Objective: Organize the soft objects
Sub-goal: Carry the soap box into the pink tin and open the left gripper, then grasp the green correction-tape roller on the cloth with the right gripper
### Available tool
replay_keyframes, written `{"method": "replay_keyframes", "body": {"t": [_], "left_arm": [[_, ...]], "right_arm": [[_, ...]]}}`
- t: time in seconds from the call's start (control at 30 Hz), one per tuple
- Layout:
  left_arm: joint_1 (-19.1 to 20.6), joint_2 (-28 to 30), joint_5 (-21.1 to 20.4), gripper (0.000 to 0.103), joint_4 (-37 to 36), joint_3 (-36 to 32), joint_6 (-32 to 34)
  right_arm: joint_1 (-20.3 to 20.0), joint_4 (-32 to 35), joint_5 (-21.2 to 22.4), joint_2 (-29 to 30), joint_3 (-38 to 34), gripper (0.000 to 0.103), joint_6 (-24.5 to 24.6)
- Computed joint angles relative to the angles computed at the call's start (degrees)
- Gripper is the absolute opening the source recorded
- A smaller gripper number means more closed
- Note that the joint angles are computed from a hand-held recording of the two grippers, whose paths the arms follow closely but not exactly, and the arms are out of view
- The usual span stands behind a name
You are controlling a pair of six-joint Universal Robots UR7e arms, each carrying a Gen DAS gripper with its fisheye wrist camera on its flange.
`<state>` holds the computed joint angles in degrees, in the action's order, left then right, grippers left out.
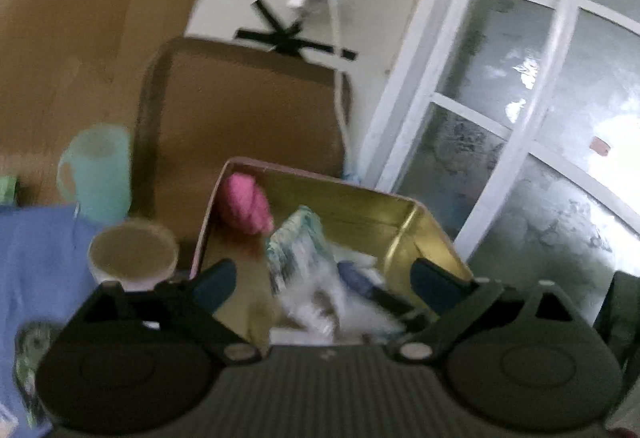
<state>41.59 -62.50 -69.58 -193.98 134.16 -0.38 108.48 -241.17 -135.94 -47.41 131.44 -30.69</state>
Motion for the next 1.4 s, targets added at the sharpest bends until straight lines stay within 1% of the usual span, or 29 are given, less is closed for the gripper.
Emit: {"method": "replay_keyframes", "body": {"t": [0.1, 0.17, 0.27, 0.33, 0.43, 0.5, 0.53, 0.6, 0.63, 0.67, 0.7, 0.73, 0.77, 0.8, 0.83, 0.87, 0.93, 1.0, 1.03, 1.07, 1.1, 1.17, 1.2, 1.23, 1.27, 1.3, 1.33, 1.37, 1.4], "left_arm": [[2.0, -2.3, 2.4, 0.097, -1.7, 2.6, 0.6], [3.1, -5.0, 5.5, 0.097, -3.9, 5.4, 1.2], [4.9, -9.1, 9.4, 0.097, -6.0, 8.9, 2.4], [6.2, -12.3, 11.9, 0.097, -6.5, 11.1, 3.4], [7.8, -16.9, 16.4, 0.097, -7.2, 14.6, 5.2], [8.7, -19.5, 20.4, 0.097, -7.9, 16.7, 6.8], [9.4, -20.1, 22.3, 0.097, -9.2, 17.4, 8.1], [11.0, -21.0, 25.6, 0.097, -11.2, 18.0, 10.0], [11.8, -20.9, 26.8, 0.097, -12.6, 17.8, 10.6], [13.1, -21.3, 27.1, 0.097, -14.4, 18.0, 11.5], [14.5, -21.3, 26.6, 0.097, -16.2, 18.0, 12.2], [16.2, -21.9, 25.2, 0.094, -15.6, 17.6, 11.0], [18.0, -23.7, 22.0, 0.092, -13.8, 17.2, 9.4], [19.0, -24.4, 20.1, 0.093, -14.4, 17.2, 9.0], [19.3, -24.2, 19.9, 0.093, -15.8, 17.2, 9.1], [19.6, -24.6, 19.1, 0.093, -15.9, 17.3, 9.1], [20.2, -24.9, 17.4, 0.093, -15.8, 17.4, 9.7], [19.9, -24.8, 16.9, 0.093, -16.1, 17.6, 10.1], [20.0, -24.8, 16.6, 0.093, -16.1, 17.6, 10.3], [20.0, -24.6, 16.4, 0.093, -16.4, 17.6, 10.5], [19.8, -24.6, 16.4, 0.093, -16.7, 17.8, 10.4], [19.9, -24.2, 16.2, 0.093, -16.4, 17.6, 10.4], [19.9, -24.3, 16.2, 0.093, -15.4, 17.5, 10.1], [19.9, -24.7, 16.1, 0.093, -13.6, 17.3, 9.8], [19.9, -25.5, 15.8, 0.093, -10.1, 16.8, 8.9], [20.2, -26.9, 14.2, 0.093, -5.0, 16.1, 7.3], [21.0, -28.6, 10.4, 0.093, -0.1, 15.4, 4.7], [22.0, -29.8, 5.7, 0.096, 2.9, 15.1, 1.9], [22.0, -30.4, 2.1, 0.097, 5.3, 14.9, -0.6]], "right_arm": [[-0.8, -2.5, 1.7, -0.5, 2.4, 0.053, 0.8], [-0.6, -2.7, 3.9, -0.6, 3.7, 0.053, 1.7], [-0.4, 5.5, 8.1, -2.8, 3.9, 0.052, 5.3], [-1.0, 10.4, 11.3, -4.7, 3.9, 0.052, 8.0], [-0.6, 13.4, 14.6, -5.7, 3.7, 0.053, 11.9], [0.0, 14.8, 18.3, -5.7, 3.5, 0.053, 14.4], [0.5, 16.2, 20.3, -5.5, 3.1, 0.053, 15.2], [1.7, 19.5, 22.3, -4.0, 1.1, 0.053, 15.3], [2.3, 21.4, 23.6, -3.1, -0.2, 0.053, 15.0], [2.9, 23.5, 24.7, -1.7, -1.7, 0.053, 14.9], [3.3, 25.6, 25.4, -0.3, -3.3, 0.053, 14.7], [4.0, 27.4, 25.8, 1.7, -5.1, 0.054, 14.5], [4.5, 28.5, 25.8, 3.8, -6.9, 0.055, 14.2], [5.0, 28.9, 25.0, 6.1, -8.8, 0.062, 14.2], [5.3, 29.5, 23.7, 8.6, -11.0, 0.066, 14.3], [5.5, 30.4, 22.3, 10.9, -13.4, 0.067, 14.0], [5.8, 32.8, 17.7, 15.3, -18.3, 0.069, 13.4], [5.4, 36.6, 14.6, 17.6, -21.7, 0.067, 13.7], [4.9, 37.0, 15.7, 17.3, -21.8, 0.048, 14.5], [4.5, 38.6, 16.8, 16.5, -21.7, 0.042, 15.1], [4.4, 39.3, 17.6, 16.0, -21.3, 0.041, 14.9], [4.7, 38.4, 18.4, 15.4, -19.5, 0.041, 13.1], [5.0, 37.8, 19.0, 14.9, -18.2, 0.041, 13.1], [4.9, 37.7, 20.4, 13.9, -16.6, 0.041, 13.9], [4.9, 37.5, 21.7, 13.1, -15.2, 0.041, 14.8], [4.9, 36.9, 22.9, 12.3, -13.7, 0.041, 15.5], [5.0, 36.2, 24.1, 11.6, -12.2, 0.041, 16.3], [5.0, 35.4, 25.2, 11.4, -11.3, 0.041, 17.2], [4.9, 34.4, 26.5, 11.0, -10.1, 0.041, 18.0]]}}
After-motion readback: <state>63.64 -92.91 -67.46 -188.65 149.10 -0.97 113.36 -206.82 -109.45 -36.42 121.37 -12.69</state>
